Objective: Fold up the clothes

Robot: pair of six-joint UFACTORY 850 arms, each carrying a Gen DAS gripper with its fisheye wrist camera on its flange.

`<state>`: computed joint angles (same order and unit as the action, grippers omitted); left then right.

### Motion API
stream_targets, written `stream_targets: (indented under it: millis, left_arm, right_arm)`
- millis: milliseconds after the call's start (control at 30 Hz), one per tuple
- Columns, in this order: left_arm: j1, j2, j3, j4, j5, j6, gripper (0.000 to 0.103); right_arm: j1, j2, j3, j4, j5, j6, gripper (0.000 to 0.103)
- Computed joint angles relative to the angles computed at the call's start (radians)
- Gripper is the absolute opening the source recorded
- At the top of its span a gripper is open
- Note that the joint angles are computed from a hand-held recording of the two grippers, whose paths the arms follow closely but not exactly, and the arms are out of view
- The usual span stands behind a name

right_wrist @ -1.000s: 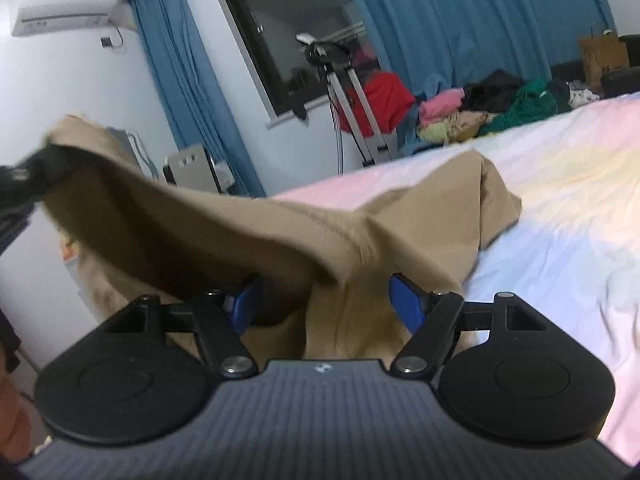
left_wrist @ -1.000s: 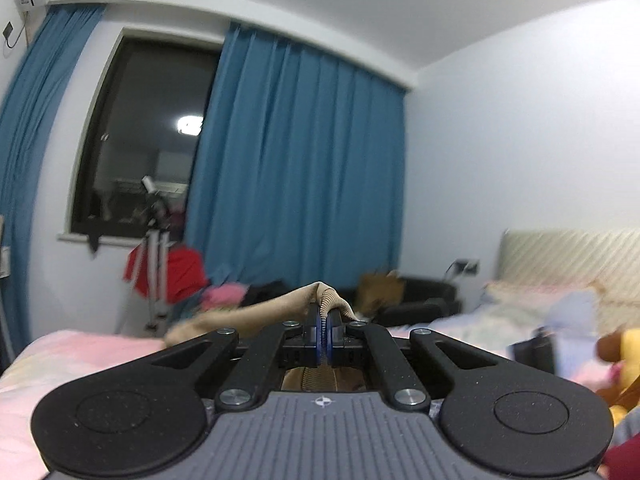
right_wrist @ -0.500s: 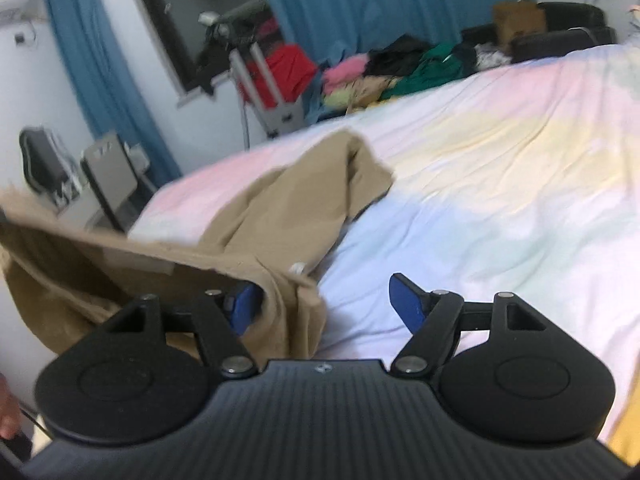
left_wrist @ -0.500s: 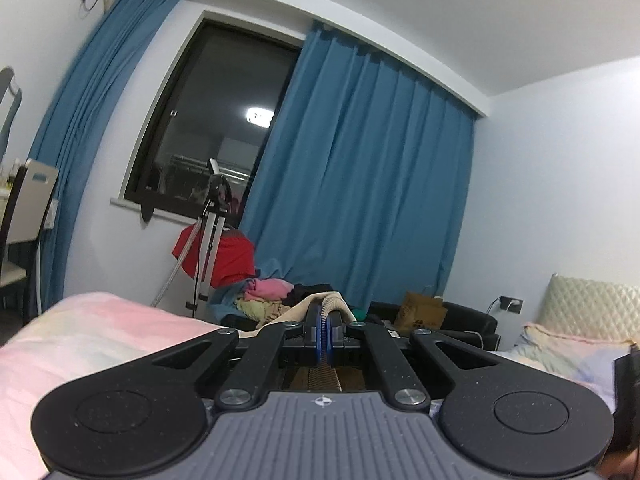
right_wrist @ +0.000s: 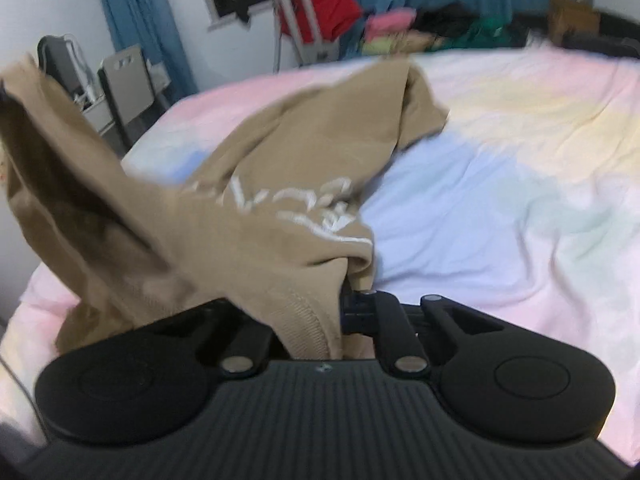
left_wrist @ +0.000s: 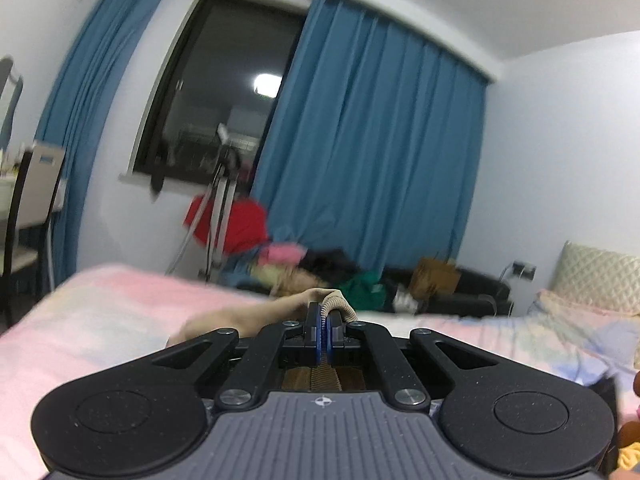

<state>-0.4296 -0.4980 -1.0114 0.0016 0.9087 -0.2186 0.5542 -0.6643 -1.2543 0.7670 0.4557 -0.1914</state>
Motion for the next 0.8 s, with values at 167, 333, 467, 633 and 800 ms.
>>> stream_targets:
  millis: [167,333,467,633,800]
  left_arm:
    - [-0.008,-0.010,-0.027,-0.049,-0.156,0.090,0.003]
    - [-0.035,-0.037,-0.067,-0.165,-0.307,0.323,0.021]
    - [-0.060,-0.078,-0.111,-0.315,-0.391,0.565,0.031]
    - [-0.068,-0.115,-0.145,-0.353,-0.374,0.609,0.049]
    - [-0.052,-0.147,-0.188,-0.421,-0.315,0.522,0.052]
  right_arm:
    - [0.012,0.048,0.082,-0.083,0.206,0.160,0.009]
    - [0.017,0.056,0.091,-0.075,0.251,0.148,0.009]
    - [0.014,0.063,0.097,-0.086,0.264,0.159,0.009]
    - [0.018,0.063,0.099,-0.103,0.298,0.160,0.009]
    - [0.028,0.065,0.104,-0.096,0.324,0.125,0.010]
